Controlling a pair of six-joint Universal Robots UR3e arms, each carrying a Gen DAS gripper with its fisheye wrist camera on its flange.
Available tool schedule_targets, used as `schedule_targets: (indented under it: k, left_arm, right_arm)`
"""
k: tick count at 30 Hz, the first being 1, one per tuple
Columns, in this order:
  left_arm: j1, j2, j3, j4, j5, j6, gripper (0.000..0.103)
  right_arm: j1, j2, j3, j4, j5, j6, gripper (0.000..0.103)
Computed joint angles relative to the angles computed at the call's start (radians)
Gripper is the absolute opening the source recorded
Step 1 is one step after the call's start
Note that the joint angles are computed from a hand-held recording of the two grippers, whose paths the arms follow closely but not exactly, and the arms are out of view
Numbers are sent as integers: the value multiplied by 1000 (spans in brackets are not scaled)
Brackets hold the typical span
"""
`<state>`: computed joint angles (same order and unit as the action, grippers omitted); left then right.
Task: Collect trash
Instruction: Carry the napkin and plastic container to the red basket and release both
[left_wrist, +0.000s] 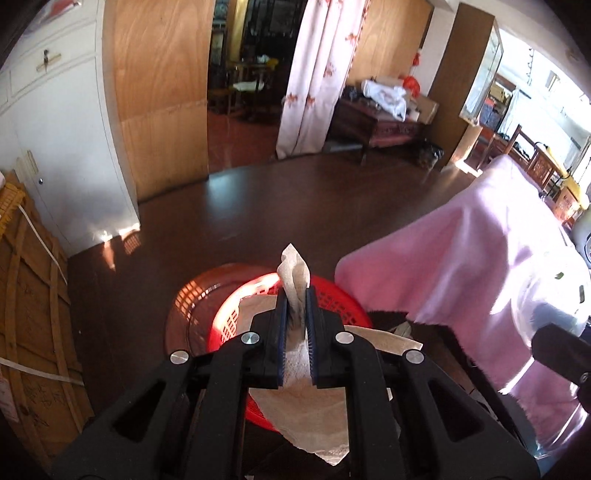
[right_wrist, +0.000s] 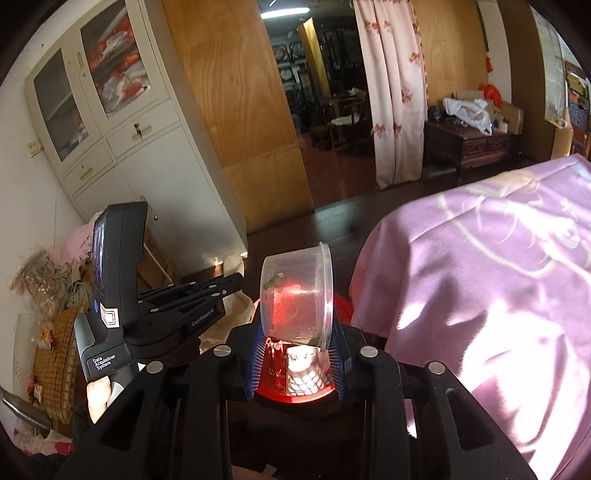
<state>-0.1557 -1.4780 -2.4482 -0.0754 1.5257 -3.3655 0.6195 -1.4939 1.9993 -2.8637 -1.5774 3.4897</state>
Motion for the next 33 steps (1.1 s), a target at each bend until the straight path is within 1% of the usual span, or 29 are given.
schedule_targets:
  k: [3, 4, 5, 7, 10, 13, 19, 21, 22, 23, 24, 27, 30, 33]
  left_arm:
    - [11, -67, 8, 14, -25, 9, 12]
    - [12, -91, 16, 11, -31, 15, 17]
    - [5, -116, 32, 3, -30, 12, 22]
    - [6, -140, 31, 11, -34, -3, 49]
    - [34, -121, -9, 52, -54, -18, 67]
    - [26, -104, -41, 104, 9, -56, 75]
    - [22, -30, -64, 84, 99, -83, 86]
    - [17, -19, -60, 70, 115, -88, 87]
    - [22, -16, -46, 53, 112, -85, 87]
    - [31, -9, -46, 43, 104, -80, 87]
    - [41, -6, -43, 35, 95, -75, 87]
    - [57, -2, -35, 18, 84, -65, 87]
    - [64, -4, -28, 4, 71, -63, 87]
    - [45, 1, -12, -19, 85, -68, 87]
  right_arm:
    - [-12, 70, -27, -14, 27, 6, 31]
    - [-16, 89, -36, -14, 35, 7, 31]
    - [-20, 109, -47, -13, 41, 7, 31]
    - [-27, 150, -68, -12, 54, 4, 31]
    - [-33, 197, -90, -13, 74, 3, 31]
    - [-42, 242, -116, -2, 99, -10, 31]
    - [-27, 356, -233, 51, 128, -31, 31]
    - [-27, 396, -282, 74, 146, -46, 31]
    - [-29, 417, -302, 79, 160, -50, 34]
    - [-32, 440, -327, 90, 179, -56, 46]
    - [-34, 455, -342, 95, 186, -55, 50]
    - [-25, 457, -326, 52, 166, -36, 50]
    - [-27, 416, -256, 5, 160, -26, 50]
    - [-29, 376, -201, -34, 153, -13, 50]
